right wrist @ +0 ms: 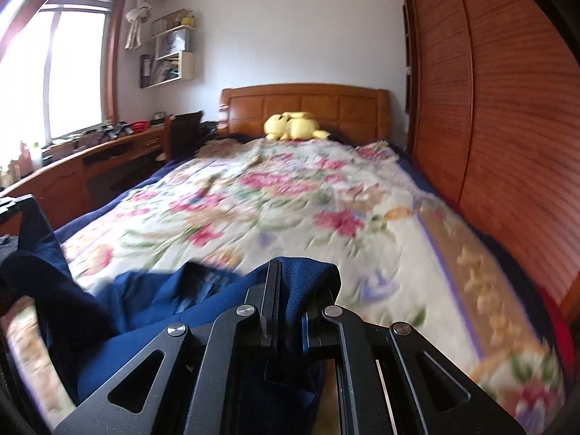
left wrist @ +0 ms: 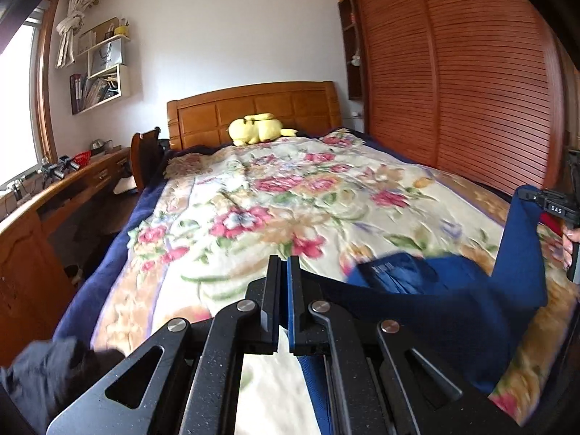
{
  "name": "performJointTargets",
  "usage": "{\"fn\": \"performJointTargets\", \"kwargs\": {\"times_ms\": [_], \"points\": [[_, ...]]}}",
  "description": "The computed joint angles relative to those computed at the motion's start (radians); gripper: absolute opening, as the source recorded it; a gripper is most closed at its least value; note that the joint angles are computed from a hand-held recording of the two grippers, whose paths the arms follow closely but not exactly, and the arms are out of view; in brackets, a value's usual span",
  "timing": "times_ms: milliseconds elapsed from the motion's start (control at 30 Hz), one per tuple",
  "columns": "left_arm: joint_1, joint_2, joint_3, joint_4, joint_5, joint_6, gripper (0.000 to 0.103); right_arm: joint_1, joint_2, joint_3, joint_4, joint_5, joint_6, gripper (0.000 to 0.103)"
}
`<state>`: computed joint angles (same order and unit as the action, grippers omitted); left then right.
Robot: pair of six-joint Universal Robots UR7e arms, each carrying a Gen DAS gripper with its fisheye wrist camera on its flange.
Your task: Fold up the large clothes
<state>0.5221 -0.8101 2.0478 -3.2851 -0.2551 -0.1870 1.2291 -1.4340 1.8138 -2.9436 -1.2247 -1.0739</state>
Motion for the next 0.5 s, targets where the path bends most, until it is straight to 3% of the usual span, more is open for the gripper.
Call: {"fn": "performJointTargets", "kwargs": {"times_ms": [133, 233, 267, 300, 333, 400, 500], "points": [[0.078, 0.068, -0.158, -0.092, -0.005, 0.206, 0.003, 0.076, 0.172, -0.153, -0.112, -0.075, 0.134, 0.008], [0.125, 0.068, -0.198, 0.063, -0.044, 0.112, 0.004, 0.121, 0.290, -0.233, -0.145, -0.189, 0.149, 0.014], [0.132, 0.069, -0.200, 0.098, -0.055, 0.078, 0.006, 0.137, 0.318, -0.255, -0.116, -0.248, 0.148, 0.021], [0.136, 0.075, -0.203, 0.107, -0.064, 0.071, 0.008, 0.148, 0.346, -0.275, -0.095, -0.302, 0.148, 0.036], [0.138, 0.080, -0.197, 0.105, -0.075, 0.069, 0.011, 0.154, 0.368, -0.280, -0.092, -0.342, 0.144, 0.044], [0.138, 0.082, -0.165, 0.116, -0.109, 0.030, 0.020, 0.156, 0.391, -0.250, -0.160, -0.368, 0.112, 0.062], [0.133, 0.084, -0.129, 0.137, -0.177, -0.034, 0.030, 0.162, 0.399, -0.202, -0.204, -0.385, 0.068, 0.068]]}}
